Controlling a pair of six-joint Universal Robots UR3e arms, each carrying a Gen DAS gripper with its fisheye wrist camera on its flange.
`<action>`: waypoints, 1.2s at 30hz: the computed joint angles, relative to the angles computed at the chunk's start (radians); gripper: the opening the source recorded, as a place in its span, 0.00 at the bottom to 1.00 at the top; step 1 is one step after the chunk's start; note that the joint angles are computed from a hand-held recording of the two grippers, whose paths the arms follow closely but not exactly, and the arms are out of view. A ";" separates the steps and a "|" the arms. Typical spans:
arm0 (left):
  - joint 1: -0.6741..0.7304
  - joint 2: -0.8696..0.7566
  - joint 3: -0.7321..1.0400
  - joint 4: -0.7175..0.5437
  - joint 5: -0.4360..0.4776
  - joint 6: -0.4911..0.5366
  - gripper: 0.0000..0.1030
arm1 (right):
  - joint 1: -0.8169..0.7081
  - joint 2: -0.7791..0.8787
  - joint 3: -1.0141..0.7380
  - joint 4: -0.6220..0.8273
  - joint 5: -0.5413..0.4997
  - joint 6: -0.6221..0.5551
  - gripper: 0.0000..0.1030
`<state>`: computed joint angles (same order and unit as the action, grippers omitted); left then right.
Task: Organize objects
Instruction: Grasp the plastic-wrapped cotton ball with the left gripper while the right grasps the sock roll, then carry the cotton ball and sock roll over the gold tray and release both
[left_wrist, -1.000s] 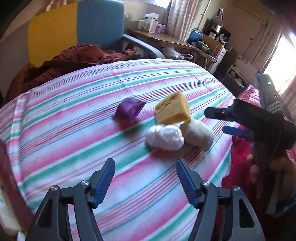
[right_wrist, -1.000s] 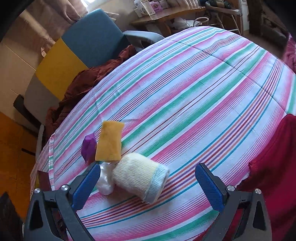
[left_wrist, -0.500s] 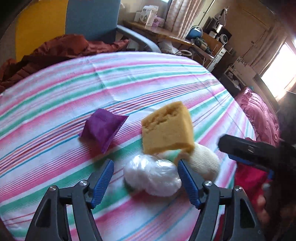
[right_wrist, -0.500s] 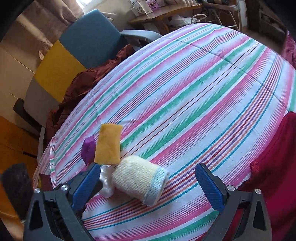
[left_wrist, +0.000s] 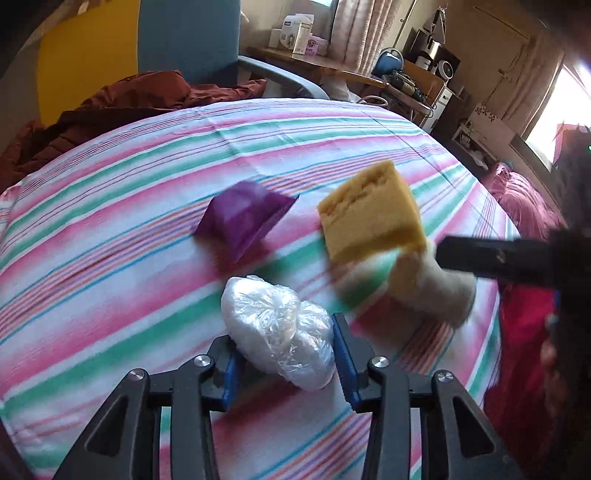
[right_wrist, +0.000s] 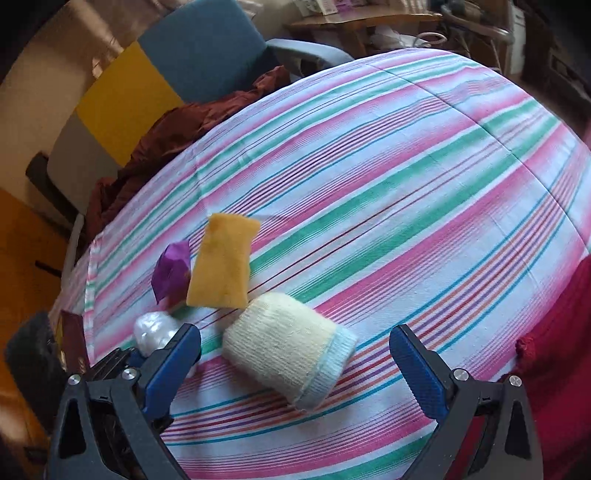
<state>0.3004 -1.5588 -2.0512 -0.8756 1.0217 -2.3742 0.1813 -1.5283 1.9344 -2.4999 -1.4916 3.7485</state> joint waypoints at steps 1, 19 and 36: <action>0.021 0.030 -0.027 -0.008 -0.004 0.019 0.41 | 0.007 0.012 -0.014 0.009 -0.007 -0.005 1.00; 0.295 0.339 -0.214 -0.262 -0.052 0.292 0.40 | 0.083 0.137 -0.111 0.013 0.029 -0.167 0.72; 0.529 0.575 -0.265 -0.553 -0.057 0.523 0.39 | 0.213 0.233 -0.260 0.109 0.091 -0.319 0.72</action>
